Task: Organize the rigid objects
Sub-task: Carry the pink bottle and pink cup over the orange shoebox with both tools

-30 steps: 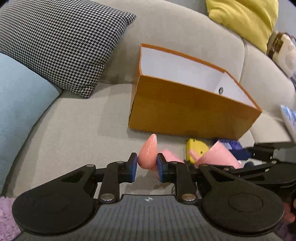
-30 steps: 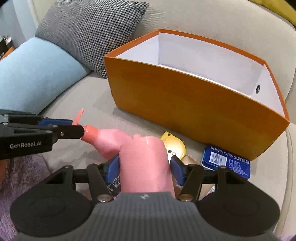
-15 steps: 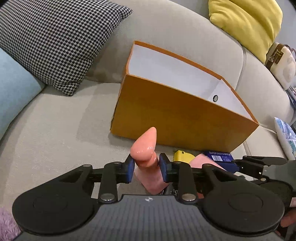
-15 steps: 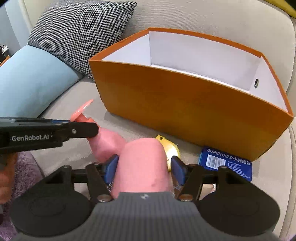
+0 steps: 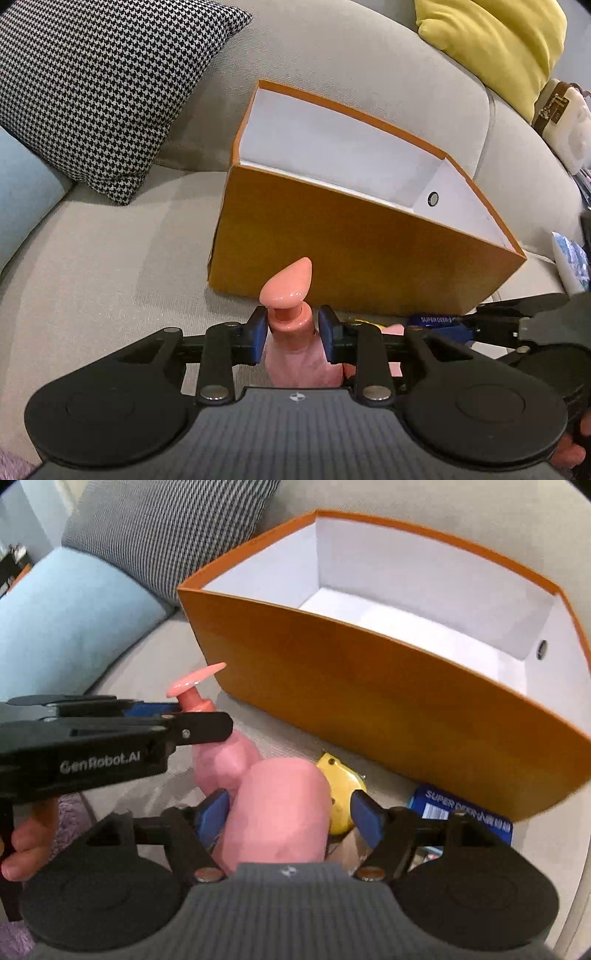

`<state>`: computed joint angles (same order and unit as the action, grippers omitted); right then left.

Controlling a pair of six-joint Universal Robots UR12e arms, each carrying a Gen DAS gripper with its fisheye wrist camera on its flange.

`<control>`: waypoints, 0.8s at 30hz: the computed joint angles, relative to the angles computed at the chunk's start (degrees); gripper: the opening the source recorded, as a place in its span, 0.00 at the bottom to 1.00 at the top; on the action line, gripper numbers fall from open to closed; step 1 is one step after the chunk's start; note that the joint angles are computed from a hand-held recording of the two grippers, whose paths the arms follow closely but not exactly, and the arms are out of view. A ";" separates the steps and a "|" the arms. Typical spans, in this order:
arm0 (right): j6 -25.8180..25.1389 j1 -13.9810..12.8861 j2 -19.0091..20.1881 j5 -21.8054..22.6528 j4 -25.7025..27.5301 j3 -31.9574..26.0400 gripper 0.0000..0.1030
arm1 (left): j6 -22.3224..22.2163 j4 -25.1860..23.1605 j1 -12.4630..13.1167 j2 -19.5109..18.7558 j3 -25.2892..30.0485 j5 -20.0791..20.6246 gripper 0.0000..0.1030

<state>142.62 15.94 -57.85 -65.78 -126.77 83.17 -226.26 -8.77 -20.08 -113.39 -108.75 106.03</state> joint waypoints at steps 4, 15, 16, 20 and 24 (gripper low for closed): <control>-0.98 1.51 1.79 -3.29 3.82 -3.57 0.68 | -0.78 -0.05 0.93 -0.29 0.24 -1.72 0.35; 3.45 0.14 -0.12 0.43 -1.86 -0.17 0.16 | -1.83 1.72 0.59 0.70 -1.48 -0.96 0.27; 3.41 0.08 -0.43 0.74 -3.70 0.59 0.09 | -1.73 1.18 0.28 1.14 -1.69 0.01 0.27; 3.18 0.27 -0.76 -0.21 -5.85 0.91 0.08 | -2.01 0.39 -0.32 2.94 -2.97 0.79 0.27; 10.19 -0.63 -0.86 0.14 -2.07 -0.19 0.57 | -2.24 1.06 -0.88 3.70 -3.69 0.15 0.27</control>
<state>152.81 15.31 -58.71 -65.64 -128.85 82.98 -228.50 -7.70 -20.96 -109.69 -112.44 106.18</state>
